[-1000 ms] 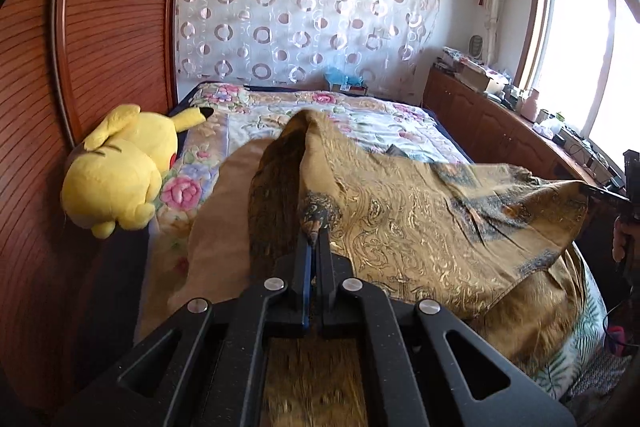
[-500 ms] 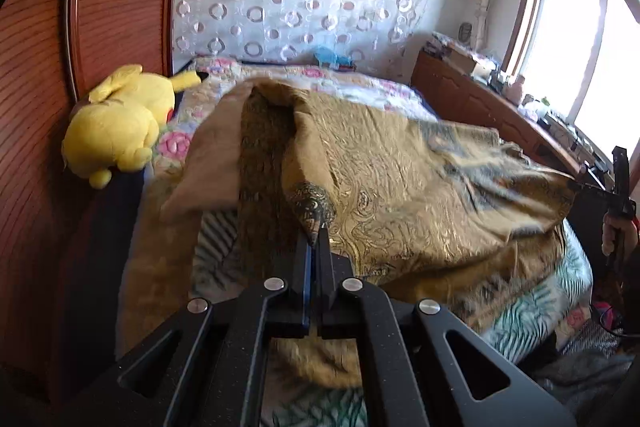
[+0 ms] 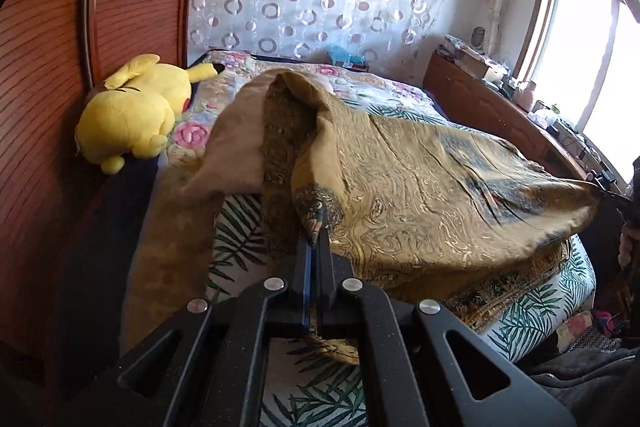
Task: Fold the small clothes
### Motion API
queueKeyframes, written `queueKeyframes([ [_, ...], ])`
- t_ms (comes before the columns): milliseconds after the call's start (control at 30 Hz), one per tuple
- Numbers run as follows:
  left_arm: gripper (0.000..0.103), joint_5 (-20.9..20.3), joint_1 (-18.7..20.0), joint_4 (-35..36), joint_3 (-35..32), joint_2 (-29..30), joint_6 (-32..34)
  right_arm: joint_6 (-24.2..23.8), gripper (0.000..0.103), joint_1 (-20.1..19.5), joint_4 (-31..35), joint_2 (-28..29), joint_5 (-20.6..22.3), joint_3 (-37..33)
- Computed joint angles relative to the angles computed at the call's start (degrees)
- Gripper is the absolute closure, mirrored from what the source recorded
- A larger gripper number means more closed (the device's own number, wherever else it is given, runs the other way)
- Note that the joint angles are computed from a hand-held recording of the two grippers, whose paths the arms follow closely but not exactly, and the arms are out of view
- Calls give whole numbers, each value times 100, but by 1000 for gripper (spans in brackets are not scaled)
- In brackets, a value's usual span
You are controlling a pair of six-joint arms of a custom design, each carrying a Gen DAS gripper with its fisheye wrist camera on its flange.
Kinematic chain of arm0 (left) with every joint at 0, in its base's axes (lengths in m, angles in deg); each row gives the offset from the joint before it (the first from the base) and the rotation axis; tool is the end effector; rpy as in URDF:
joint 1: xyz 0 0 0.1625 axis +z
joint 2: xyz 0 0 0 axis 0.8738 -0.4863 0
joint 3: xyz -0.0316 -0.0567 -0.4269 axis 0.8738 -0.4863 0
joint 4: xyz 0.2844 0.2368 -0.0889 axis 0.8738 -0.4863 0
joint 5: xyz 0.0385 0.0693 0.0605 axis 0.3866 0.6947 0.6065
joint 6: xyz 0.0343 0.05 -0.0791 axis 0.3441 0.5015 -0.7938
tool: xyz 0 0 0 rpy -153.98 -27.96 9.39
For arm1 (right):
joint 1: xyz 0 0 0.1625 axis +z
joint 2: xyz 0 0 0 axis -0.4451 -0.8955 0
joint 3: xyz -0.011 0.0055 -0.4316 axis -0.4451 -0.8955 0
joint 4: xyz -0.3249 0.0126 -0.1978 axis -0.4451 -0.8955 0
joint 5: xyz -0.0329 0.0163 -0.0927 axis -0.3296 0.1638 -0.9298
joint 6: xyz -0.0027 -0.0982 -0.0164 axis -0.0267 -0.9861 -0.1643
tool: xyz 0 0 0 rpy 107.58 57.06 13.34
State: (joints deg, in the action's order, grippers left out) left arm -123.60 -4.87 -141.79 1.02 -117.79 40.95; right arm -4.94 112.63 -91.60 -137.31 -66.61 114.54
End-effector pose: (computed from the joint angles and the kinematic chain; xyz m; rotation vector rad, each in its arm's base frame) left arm -0.2126 -0.6968 0.1715 0.1476 2.2689 -1.1666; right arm 0.0764 -0.7812 0.4231 0.8597 -2.4542 0.9808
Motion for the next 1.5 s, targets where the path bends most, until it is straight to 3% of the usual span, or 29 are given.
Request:
queueKeyframes([
  [133,101,-53,-21,-43,148,-113,-94,52,101,-19,68,-58,13,49],
  [200,101,3,-11,74,152,-104,-139,-48,101,8,21,5,-191,12],
  [333,101,261,88,967,6,-20,-498,-98,101,9,-22,165,-643,-22],
  [433,97,162,140,970,44,-9,-506,-305,98,60,-230,310,-1026,-7],
  [500,87,133,145,830,80,-20,-415,-421,92,123,-443,395,-1183,-3],
  [533,76,108,144,687,97,-23,-326,-492,86,171,-603,452,-1284,-23],
  [567,63,79,137,554,136,-32,-262,-546,70,227,-790,485,-1386,1],
  [600,60,58,130,444,147,-31,-200,-598,58,257,-914,512,-1415,-4],
  [733,21,60,99,153,79,21,31,-693,57,331,-1176,516,-1239,96],
  [933,21,130,129,78,-535,309,481,-703,55,354,-955,705,-911,33],
  [1300,21,265,229,689,-1382,703,641,-734,55,355,-359,1434,-1075,-726],
  [1500,21,189,336,955,-2108,901,921,-814,54,301,-520,1396,-1112,-548],
])
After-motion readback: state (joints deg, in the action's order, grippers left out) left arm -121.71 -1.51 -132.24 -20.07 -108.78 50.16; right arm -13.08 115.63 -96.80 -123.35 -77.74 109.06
